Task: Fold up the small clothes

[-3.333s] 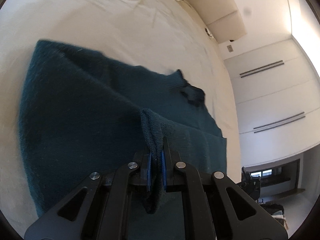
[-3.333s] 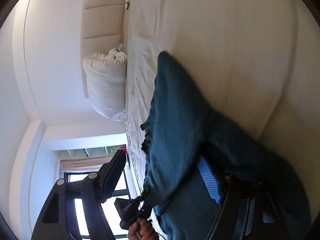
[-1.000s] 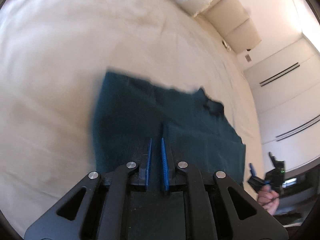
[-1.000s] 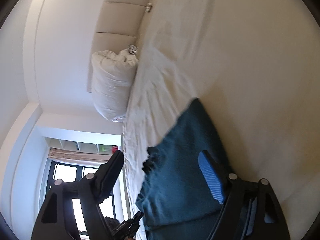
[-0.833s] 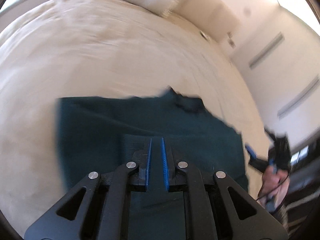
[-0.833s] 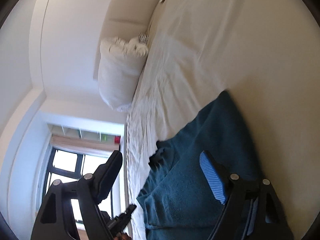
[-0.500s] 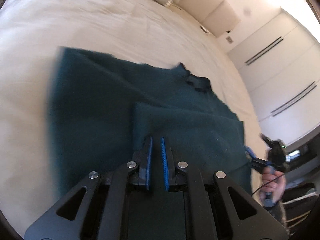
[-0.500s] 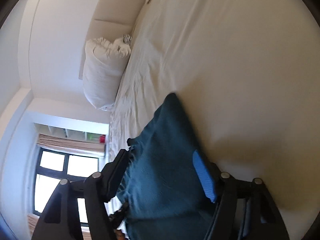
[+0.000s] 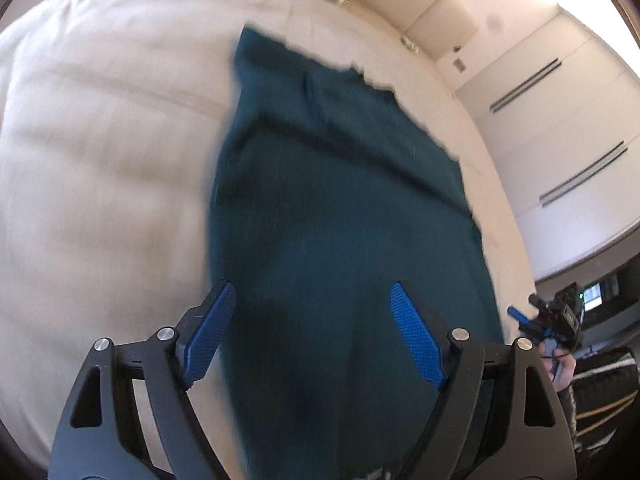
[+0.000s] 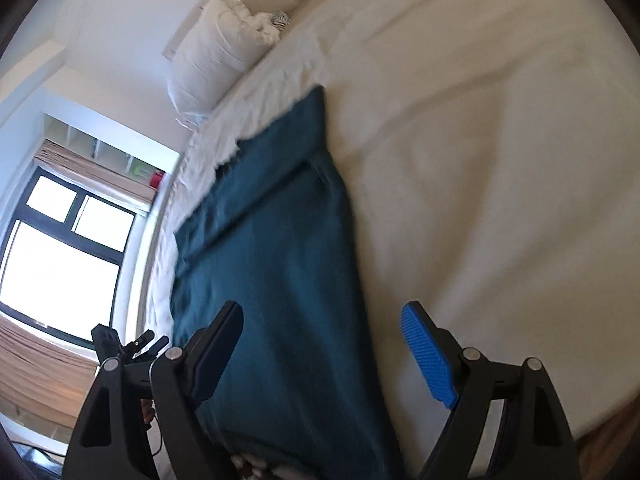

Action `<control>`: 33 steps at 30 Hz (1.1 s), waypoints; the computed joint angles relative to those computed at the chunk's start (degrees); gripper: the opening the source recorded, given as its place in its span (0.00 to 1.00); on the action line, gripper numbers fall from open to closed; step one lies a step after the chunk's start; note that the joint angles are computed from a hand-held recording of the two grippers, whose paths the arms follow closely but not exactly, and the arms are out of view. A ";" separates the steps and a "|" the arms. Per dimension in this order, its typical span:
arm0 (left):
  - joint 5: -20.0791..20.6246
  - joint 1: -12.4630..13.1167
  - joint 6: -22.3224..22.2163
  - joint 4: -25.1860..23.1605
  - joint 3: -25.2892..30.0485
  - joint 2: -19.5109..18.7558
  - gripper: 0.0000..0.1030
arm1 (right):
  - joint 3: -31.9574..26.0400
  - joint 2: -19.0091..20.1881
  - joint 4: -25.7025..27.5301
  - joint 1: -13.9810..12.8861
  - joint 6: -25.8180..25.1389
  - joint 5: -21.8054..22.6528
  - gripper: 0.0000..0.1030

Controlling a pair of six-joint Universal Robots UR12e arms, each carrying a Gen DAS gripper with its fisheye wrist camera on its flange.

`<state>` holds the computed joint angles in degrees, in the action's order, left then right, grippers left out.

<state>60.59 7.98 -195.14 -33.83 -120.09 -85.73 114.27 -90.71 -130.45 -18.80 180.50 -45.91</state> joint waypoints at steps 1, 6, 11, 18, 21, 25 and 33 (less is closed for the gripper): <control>-0.13 -0.01 0.25 -1.04 -0.63 0.72 0.77 | 0.86 -1.01 1.65 -0.58 -0.91 0.01 0.81; -0.93 0.83 -0.59 -3.25 -4.56 5.00 0.77 | 3.60 -4.17 10.49 -2.73 -5.88 0.68 0.76; -1.60 0.93 1.32 -6.54 -6.44 7.81 0.77 | 3.94 -4.76 16.63 -2.57 -9.20 0.74 0.68; -3.61 2.00 2.01 -9.37 -9.49 11.24 0.77 | 4.36 -5.32 20.43 -2.63 -11.66 0.78 0.65; -4.04 2.24 3.14 -11.17 -9.59 11.38 0.77 | 4.14 -5.24 21.69 -2.35 -12.81 0.61 0.65; -5.09 2.31 3.52 -12.18 -10.06 11.44 0.77 | 3.67 -5.03 22.14 -1.70 -12.59 0.68 0.63; -11.09 2.12 2.14 -9.58 -10.07 7.86 0.56 | 3.84 -4.76 22.95 -2.27 -13.41 1.61 0.54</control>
<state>49.50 10.11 -193.00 -43.41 -130.16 -77.87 118.11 -95.47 -107.50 -21.07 167.09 -44.30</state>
